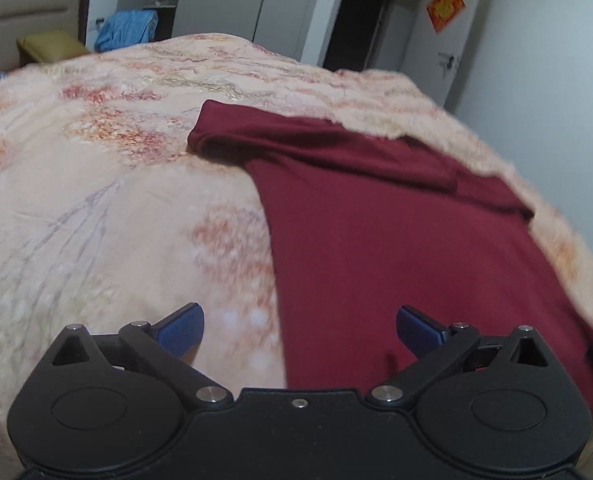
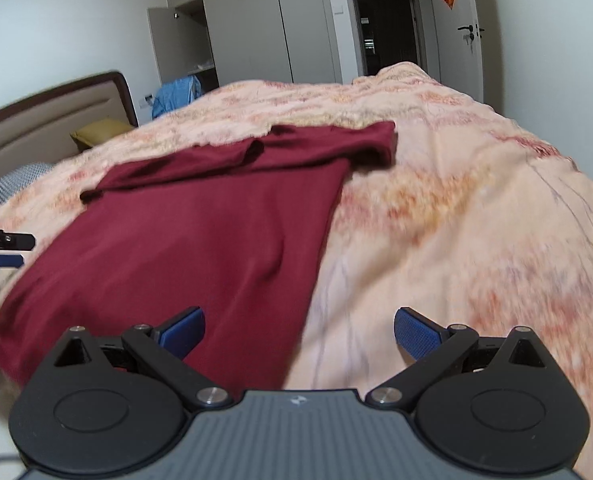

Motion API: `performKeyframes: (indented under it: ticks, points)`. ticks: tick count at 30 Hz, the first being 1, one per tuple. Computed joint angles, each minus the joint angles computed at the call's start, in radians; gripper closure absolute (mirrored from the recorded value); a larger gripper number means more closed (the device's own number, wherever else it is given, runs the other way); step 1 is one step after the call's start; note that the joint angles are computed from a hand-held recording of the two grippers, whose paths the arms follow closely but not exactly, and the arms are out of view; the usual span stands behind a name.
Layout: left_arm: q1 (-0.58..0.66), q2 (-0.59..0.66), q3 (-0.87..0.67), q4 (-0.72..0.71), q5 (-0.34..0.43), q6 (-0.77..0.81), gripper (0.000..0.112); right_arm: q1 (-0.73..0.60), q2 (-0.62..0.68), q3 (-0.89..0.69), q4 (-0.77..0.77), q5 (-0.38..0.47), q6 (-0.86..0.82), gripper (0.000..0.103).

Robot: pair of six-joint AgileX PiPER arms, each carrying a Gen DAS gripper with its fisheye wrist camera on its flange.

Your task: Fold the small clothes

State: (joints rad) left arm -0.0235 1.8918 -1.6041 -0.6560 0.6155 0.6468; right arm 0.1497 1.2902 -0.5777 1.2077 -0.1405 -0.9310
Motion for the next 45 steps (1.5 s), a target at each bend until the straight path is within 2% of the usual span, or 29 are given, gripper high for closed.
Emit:
performKeyframes:
  ticks: [3, 5, 10, 13, 15, 18, 21, 24, 29, 34, 40, 41, 45]
  points:
    - [-0.034, -0.053, 0.107, 0.131, -0.098, 0.013, 0.01, 0.109, -0.026, 0.05, 0.281, -0.151, -0.3, 0.0]
    - [-0.03, -0.071, 0.149, 0.13, -0.135, 0.045, 0.01, 0.145, -0.057, 0.086, 0.344, -0.212, -0.386, 0.0]
    - [-0.004, -0.082, 0.14, 0.115, -0.098, 0.025, 0.01, 0.155, -0.165, 0.16, 0.444, -0.251, -0.507, 0.0]
    - [0.007, -0.115, 0.168, 0.112, -0.095, 0.028, 0.01, 0.216, -0.209, 0.173, 0.517, -0.331, -0.573, 0.0]
    - [0.019, -0.154, 0.211, 0.05, -0.097, 0.08, 0.01, 0.239, -0.25, 0.191, 0.515, -0.352, -0.579, 0.0]
    - [0.032, -0.21, 0.274, -0.094, -0.097, 0.227, 0.01, 0.29, -0.325, 0.225, 0.443, -0.368, -0.579, 0.0]
    - [0.011, -0.244, 0.308, -0.155, -0.109, 0.301, 0.01, 0.396, -0.327, 0.233, 0.328, -0.419, -0.587, 0.0]
    - [-0.021, -0.255, 0.318, -0.193, -0.104, 0.335, 0.01, 0.45, -0.243, 0.204, 0.211, -0.395, -0.584, 0.0]
    - [-0.073, -0.255, 0.329, -0.223, -0.095, 0.361, 0.01, 0.468, -0.035, 0.143, -0.026, -0.346, -0.482, 0.0]
    - [-0.118, -0.275, 0.374, -0.252, -0.114, 0.434, 0.01, 0.553, 0.136, 0.104, -0.092, -0.508, -0.451, 0.0]
    - [-0.152, -0.317, 0.454, -0.346, -0.129, 0.641, 0.01, 0.61, 0.204, 0.123, -0.156, -0.694, -0.362, 0.001]
    - [-0.161, -0.325, 0.47, -0.365, -0.141, 0.681, 0.01, 0.599, 0.188, 0.124, -0.171, -0.674, -0.348, 0.001]
    - [-0.188, -0.348, 0.531, -0.479, -0.168, 0.877, 0.01, 0.509, 0.071, 0.097, -0.191, -0.497, -0.331, 0.008]
